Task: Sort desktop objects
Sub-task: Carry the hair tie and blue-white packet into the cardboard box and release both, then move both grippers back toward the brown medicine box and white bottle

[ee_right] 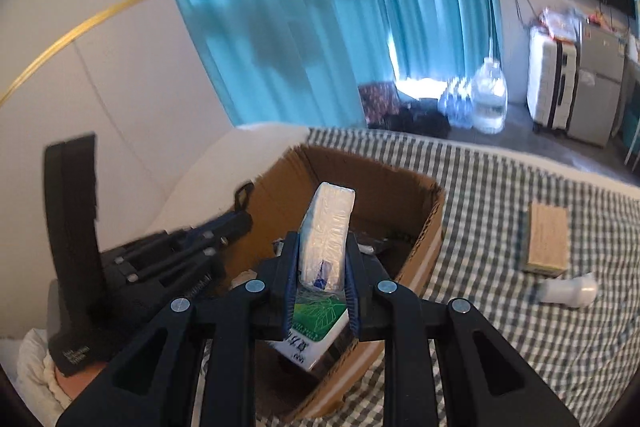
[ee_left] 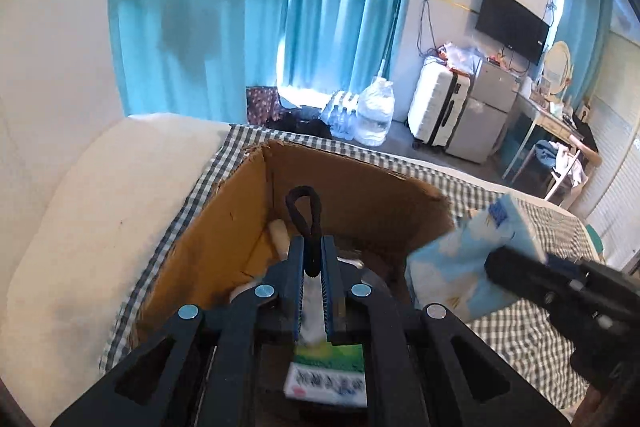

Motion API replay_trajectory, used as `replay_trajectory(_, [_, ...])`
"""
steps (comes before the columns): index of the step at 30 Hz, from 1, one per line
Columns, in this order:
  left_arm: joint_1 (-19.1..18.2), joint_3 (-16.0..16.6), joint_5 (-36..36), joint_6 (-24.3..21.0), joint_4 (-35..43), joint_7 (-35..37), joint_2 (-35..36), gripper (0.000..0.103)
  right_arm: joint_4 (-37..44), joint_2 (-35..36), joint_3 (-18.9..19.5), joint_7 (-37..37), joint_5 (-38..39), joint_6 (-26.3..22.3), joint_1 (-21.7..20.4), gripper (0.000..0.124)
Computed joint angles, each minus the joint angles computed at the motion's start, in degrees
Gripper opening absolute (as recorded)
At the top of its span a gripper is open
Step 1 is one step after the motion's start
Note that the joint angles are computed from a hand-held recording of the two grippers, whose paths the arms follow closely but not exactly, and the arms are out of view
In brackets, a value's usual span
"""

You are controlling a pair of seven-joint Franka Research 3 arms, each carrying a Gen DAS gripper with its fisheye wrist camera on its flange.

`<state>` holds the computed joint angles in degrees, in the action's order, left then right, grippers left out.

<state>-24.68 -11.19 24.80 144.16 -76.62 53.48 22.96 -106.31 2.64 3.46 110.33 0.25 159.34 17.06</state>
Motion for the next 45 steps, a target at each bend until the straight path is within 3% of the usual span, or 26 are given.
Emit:
replay_trajectory(3, [0.77,-0.32,-1.45,-1.05,4.21,2.64,3.34,0.011,2.50,2.82,-0.31,-1.39,1.68,-0.68,-0.30,0.023])
replay_trajectory(4, [0.79,-0.33,-1.89,-1.51,5.36,3.46,4.16,0.023,3.49,3.80,-0.30,-2.27,3.45,-0.55,-0.57,0.038])
replay_trajectory(5, [0.75,-0.34,-2.36,-2.63,7.19,4.63,5.40,0.033,4.24,4.38,-0.39,-2.30,4.55,-0.47,-0.62,0.063])
replay_trajectory(6, [0.25,0.23,-2.10,-4.05,8.59,4.73,6.21,0.061,4.59,4.67,-0.73,-1.46,4.89,-0.13,-0.56,0.071])
replay_trajectory(7, [-0.51,1.15,-1.28,-5.05,9.23,3.70,6.56,0.078,3.76,4.23,-1.34,0.29,4.30,1.65,-0.39,0.073])
replay_trajectory(11, [0.17,0.27,-3.13,-4.76,7.51,4.38,5.72,0.090,1.61,2.36,-3.52,7.34,-2.59,3.64,0.10,0.073])
replay_trajectory(12, [-0.83,1.02,-1.98,-7.08,7.81,3.59,5.50,0.097,0.48,1.52,-3.76,9.16,-4.03,4.16,-0.12,0.073])
replay_trajectory(15, [-1.95,1.71,0.31,-8.23,5.38,1.43,3.38,0.098,-5.06,-2.75,-3.74,14.84,-8.29,5.64,-1.82,0.073])
replay_trajectory(16, [-2.12,1.60,0.81,-8.14,4.16,0.64,2.42,0.100,-8.02,-5.23,-3.52,19.57,-12.94,5.67,-2.96,0.073])
replay_trajectory(19, [-3.21,1.26,3.52,-8.10,-0.09,-2.94,-1.12,0.102,-14.11,-10.99,-0.58,28.93,-22.74,3.52,-7.71,0.073])
replay_trajectory(22, [-4.48,0.03,5.87,-6.99,-2.73,-5.92,-3.39,0.103,-20.19,-16.70,2.46,33.74,-26.54,0.63,-12.10,0.074])
replay_trajectory(27, [-8.55,-1.63,9.51,-8.89,-0.25,-9.24,-2.02,0.103,-30.47,-25.55,5.05,36.38,-23.25,-0.56,-16.50,0.079])
replay_trajectory(32, [-12.85,-2.27,9.85,-11.24,6.48,-6.28,3.27,0.103,-36.50,-31.59,7.37,36.98,-18.99,-0.80,-21.23,0.079])
replay_trajectory(38, [-17.27,-0.59,8.98,-14.71,15.65,-3.43,11.07,0.103,-37.85,-30.31,8.29,36.24,-15.52,0.93,-24.62,0.079])
replay_trajectory(42, [-18.89,1.05,7.60,-15.01,20.07,-2.97,15.98,0.103,-35.50,-24.97,8.51,35.57,-15.55,1.30,-26.16,0.079])
replay_trajectory(45, [-18.67,0.92,4.29,-16.13,25.57,-1.31,20.90,0.103,-33.16,-19.86,6.24,34.53,-14.89,3.65,-25.29,0.079])
